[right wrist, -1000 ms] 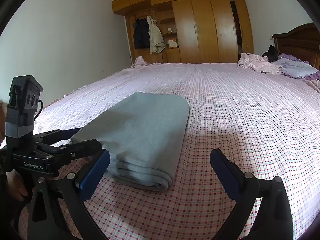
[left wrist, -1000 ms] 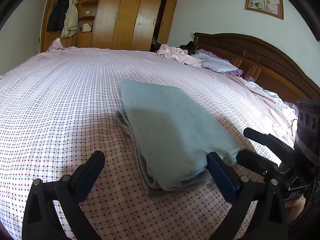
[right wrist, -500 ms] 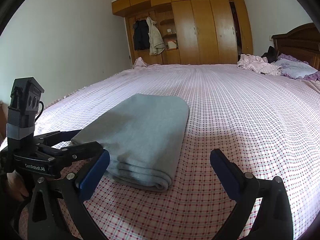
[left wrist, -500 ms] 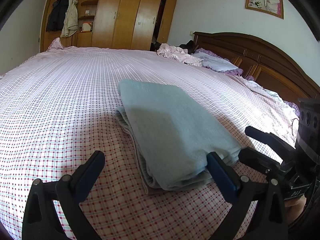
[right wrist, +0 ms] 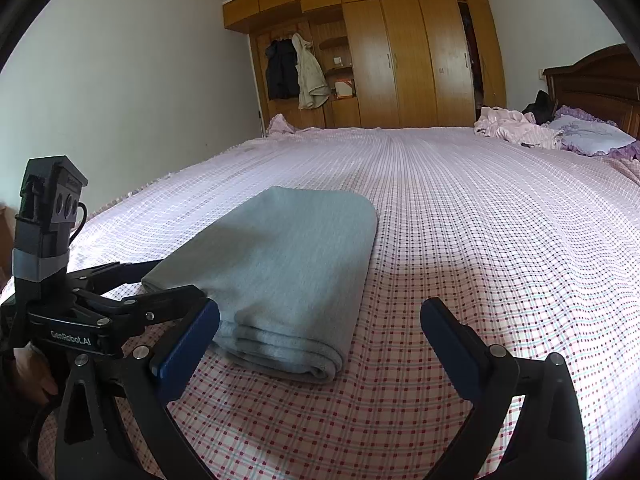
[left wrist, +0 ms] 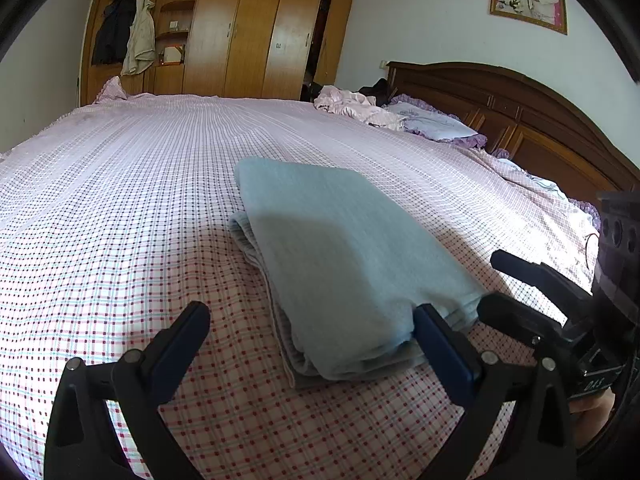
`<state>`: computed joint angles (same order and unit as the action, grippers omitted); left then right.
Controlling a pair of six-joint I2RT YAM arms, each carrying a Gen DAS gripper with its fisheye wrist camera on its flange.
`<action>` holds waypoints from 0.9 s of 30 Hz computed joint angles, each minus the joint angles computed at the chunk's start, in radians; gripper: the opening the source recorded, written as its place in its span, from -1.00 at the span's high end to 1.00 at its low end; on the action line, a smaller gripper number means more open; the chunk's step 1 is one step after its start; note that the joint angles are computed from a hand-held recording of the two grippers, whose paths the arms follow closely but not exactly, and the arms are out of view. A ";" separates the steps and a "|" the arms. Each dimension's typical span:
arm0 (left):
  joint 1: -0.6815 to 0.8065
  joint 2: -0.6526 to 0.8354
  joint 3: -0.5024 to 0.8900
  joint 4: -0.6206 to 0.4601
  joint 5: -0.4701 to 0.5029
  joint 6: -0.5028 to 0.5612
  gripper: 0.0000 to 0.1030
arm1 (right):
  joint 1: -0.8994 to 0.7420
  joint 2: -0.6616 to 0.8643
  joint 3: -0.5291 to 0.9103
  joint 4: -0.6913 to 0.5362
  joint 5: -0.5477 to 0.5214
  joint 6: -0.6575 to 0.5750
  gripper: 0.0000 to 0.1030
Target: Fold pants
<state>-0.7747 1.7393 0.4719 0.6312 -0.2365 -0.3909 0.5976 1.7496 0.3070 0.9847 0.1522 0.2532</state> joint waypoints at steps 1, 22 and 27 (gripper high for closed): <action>0.000 0.001 0.000 0.001 -0.001 0.002 -1.00 | 0.001 0.002 -0.001 0.005 0.002 0.001 -0.89; -0.001 0.010 0.006 -0.002 -0.003 0.011 -1.00 | -0.026 -0.010 -0.010 0.003 -0.027 0.001 -0.89; 0.000 0.014 0.025 -0.041 -0.006 0.005 -1.00 | -0.034 -0.022 -0.015 0.001 -0.008 0.013 -0.89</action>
